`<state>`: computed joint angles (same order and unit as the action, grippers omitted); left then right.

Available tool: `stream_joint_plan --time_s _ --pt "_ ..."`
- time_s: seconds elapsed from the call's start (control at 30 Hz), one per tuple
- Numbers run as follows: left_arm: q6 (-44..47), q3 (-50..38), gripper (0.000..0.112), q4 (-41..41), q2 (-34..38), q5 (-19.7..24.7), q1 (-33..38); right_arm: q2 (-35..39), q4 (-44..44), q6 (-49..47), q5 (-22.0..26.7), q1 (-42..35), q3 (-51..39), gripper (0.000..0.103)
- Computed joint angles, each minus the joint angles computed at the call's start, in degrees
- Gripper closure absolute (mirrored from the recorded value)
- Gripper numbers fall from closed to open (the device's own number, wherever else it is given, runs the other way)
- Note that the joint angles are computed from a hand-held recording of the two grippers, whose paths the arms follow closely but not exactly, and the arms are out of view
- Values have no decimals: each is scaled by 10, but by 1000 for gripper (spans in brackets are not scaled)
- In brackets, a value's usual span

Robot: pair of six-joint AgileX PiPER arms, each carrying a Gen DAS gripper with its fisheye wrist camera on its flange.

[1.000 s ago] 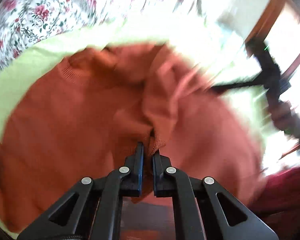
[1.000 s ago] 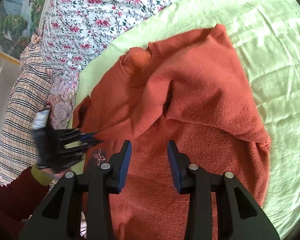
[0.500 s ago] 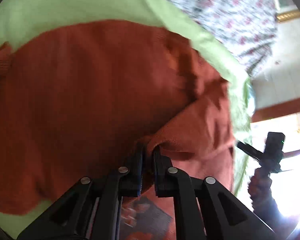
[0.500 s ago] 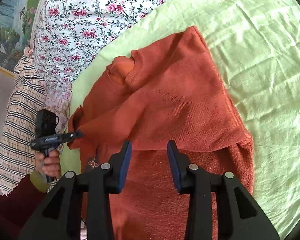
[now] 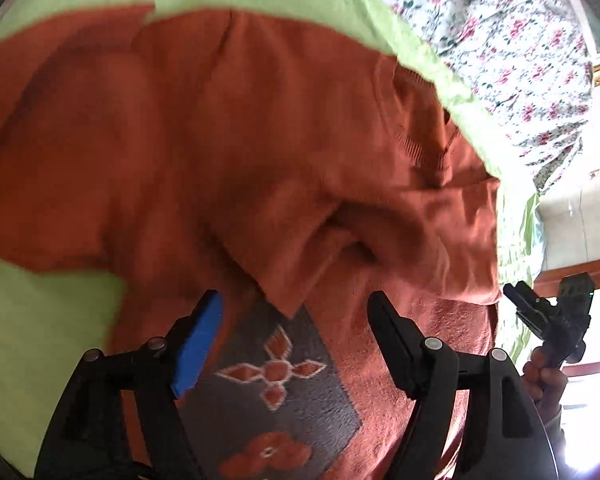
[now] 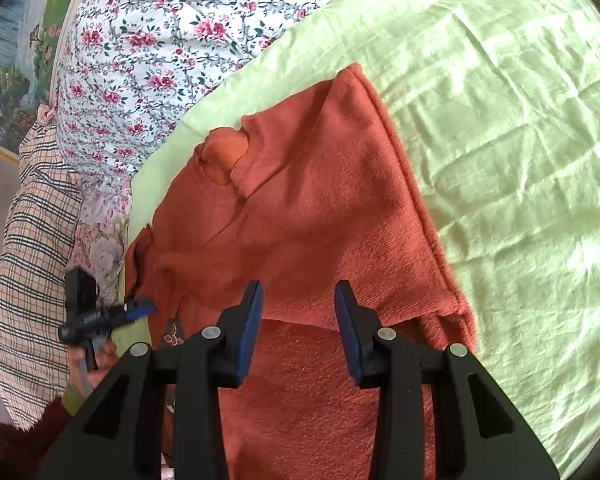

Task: Fold small clothes
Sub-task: 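Grasp the other sleeve cuff with the left gripper, then fold the held sleeve across the sweater body with the left gripper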

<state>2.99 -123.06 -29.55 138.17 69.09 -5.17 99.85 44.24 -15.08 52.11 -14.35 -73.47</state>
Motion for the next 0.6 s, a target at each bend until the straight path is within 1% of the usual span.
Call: stream_joint_plan --time_s 0.1,0.13,0.17,0.2,0.23,0.27,0.3,0.33,0.4,0.47,0.53,0.6 --pt "-38 -1 41 11 14 -42 -23 8 -7 8 -2 4 -7 64" --pt "-45 -6 50 17 17 -55 -27 9 -12 12 -4 6 -8 65" --pt "-48 -9 74 20 19 -67 -29 10 -17 17 -7 8 -10 65" --pt "-50 -21 90 16 26 -68 -28 8 -19 19 -10 7 -10 65" --pt "-42 -23 112 0 27 -61 -20 6 -20 20 -13 6 -9 65" --pt "-35 -23 110 -12 23 -61 -14 4 -23 22 -14 4 -9 65" --pt "-19 -3 110 -19 5 -76 -11 3 -28 25 -14 0 -12 65" --pt "12 37 110 -25 -31 -107 -8 2 -33 29 -14 -3 -14 65" --pt "38 71 110 -31 -64 -130 2 0 -47 35 -18 -11 -19 65" --pt "39 68 110 -24 -60 -119 18 3 -72 47 -28 -13 -28 65" --pt "22 51 111 -9 -44 -90 30 17 -96 61 -37 -13 -42 64" --pt "45 80 111 -39 -59 -93 40 43 -122 87 -37 -9 -68 64"
